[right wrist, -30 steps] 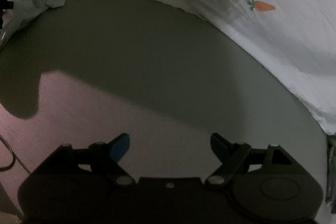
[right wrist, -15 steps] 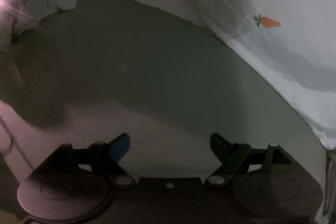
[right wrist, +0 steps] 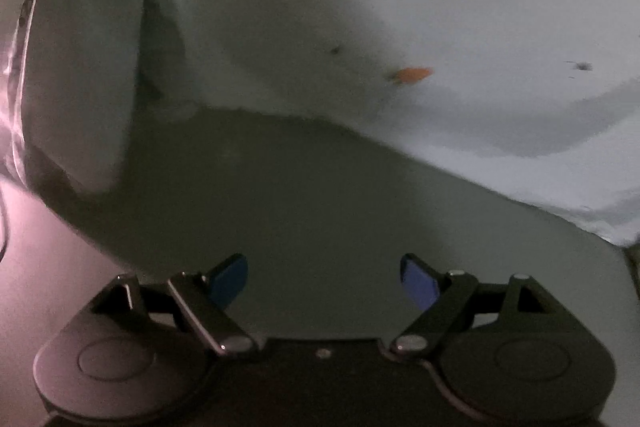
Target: Fold clothes
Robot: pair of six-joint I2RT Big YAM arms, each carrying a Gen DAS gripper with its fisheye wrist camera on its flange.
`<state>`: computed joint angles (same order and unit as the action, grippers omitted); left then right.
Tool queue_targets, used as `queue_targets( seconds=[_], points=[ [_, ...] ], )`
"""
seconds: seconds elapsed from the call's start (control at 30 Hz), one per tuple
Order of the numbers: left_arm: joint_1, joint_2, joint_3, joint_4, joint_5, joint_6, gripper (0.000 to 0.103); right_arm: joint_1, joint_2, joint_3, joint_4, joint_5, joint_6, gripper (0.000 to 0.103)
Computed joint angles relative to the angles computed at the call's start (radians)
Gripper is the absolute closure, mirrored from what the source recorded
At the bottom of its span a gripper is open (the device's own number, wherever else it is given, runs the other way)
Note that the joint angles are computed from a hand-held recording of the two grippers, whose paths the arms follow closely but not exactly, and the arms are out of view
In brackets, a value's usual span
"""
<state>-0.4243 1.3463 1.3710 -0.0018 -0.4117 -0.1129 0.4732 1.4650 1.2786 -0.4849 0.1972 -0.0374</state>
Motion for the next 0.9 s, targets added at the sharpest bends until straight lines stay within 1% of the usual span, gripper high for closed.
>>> queue_targets(
  seconds=[0.07,0.13,0.17,0.23,0.27,0.33,0.37,0.43,0.47,0.53,0.57,0.63,0.7,0.73,0.77,0.8,0.83,0.87,0.9],
  points=[
    [-0.077,0.011,0.049,0.017,0.035,0.027,0.092,-0.041,-0.079,-0.068,0.073,0.010,0.007,0.019],
    [-0.152,0.022,0.097,0.033,0.080,0.022,0.092,-0.094,-0.165,-0.128,0.144,0.027,0.008,0.019],
    [-0.190,0.029,0.119,0.039,0.093,0.021,0.092,-0.129,-0.208,-0.150,0.172,0.022,0.009,0.020],
    [-0.257,0.050,0.170,0.047,0.122,0.012,0.092,-0.207,-0.289,-0.179,0.213,-0.018,0.021,0.024],
    [-0.283,0.062,0.194,0.048,0.137,-0.002,0.092,-0.249,-0.329,-0.192,0.232,-0.049,0.029,0.025],
    [-0.316,0.084,0.224,0.047,0.175,-0.064,0.092,-0.342,-0.406,-0.211,0.272,-0.128,0.048,0.029],
    [-0.331,0.095,0.239,0.049,0.194,-0.095,0.092,-0.388,-0.443,-0.223,0.295,-0.172,0.052,0.028],
    [-0.358,0.112,0.243,0.055,0.212,-0.159,0.092,-0.487,-0.509,-0.246,0.343,-0.287,0.046,0.028],
    [-0.353,0.119,0.230,0.059,0.230,-0.193,0.092,-0.527,-0.527,-0.250,0.356,-0.344,0.036,0.028],
    [-0.375,0.129,0.229,0.023,0.236,-0.257,0.092,-0.593,-0.540,-0.246,0.347,-0.466,-0.013,0.028],
    [-0.380,0.134,0.223,0.008,0.247,-0.288,0.092,-0.613,-0.540,-0.244,0.338,-0.516,-0.048,0.028],
    [-0.391,0.147,0.215,-0.023,0.266,-0.340,0.092,-0.629,-0.527,-0.236,0.306,-0.607,-0.147,0.028],
    [-0.395,0.145,0.193,-0.052,0.275,-0.364,0.092,-0.638,-0.506,-0.227,0.263,-0.701,-0.238,0.030],
    [-0.397,0.143,0.183,-0.067,0.276,-0.372,0.092,-0.636,-0.491,-0.218,0.235,-0.724,-0.270,0.030],
    [-0.400,0.142,0.174,-0.081,0.278,-0.381,0.092,-0.628,-0.474,-0.208,0.204,-0.730,-0.291,0.037],
    [-0.404,0.140,0.166,-0.098,0.266,-0.380,0.092,-0.621,-0.457,-0.196,0.174,-0.736,-0.313,0.059],
    [-0.407,0.132,0.155,-0.118,0.244,-0.368,0.092,-0.615,-0.445,-0.191,0.160,-0.734,-0.321,0.086],
    [-0.410,0.124,0.144,-0.137,0.220,-0.356,0.091,-0.611,-0.438,-0.192,0.160,-0.727,-0.321,0.095],
    [-0.413,0.117,0.133,-0.156,0.196,-0.344,0.089,-0.612,-0.436,-0.193,0.164,-0.727,-0.314,0.100]
  ],
)
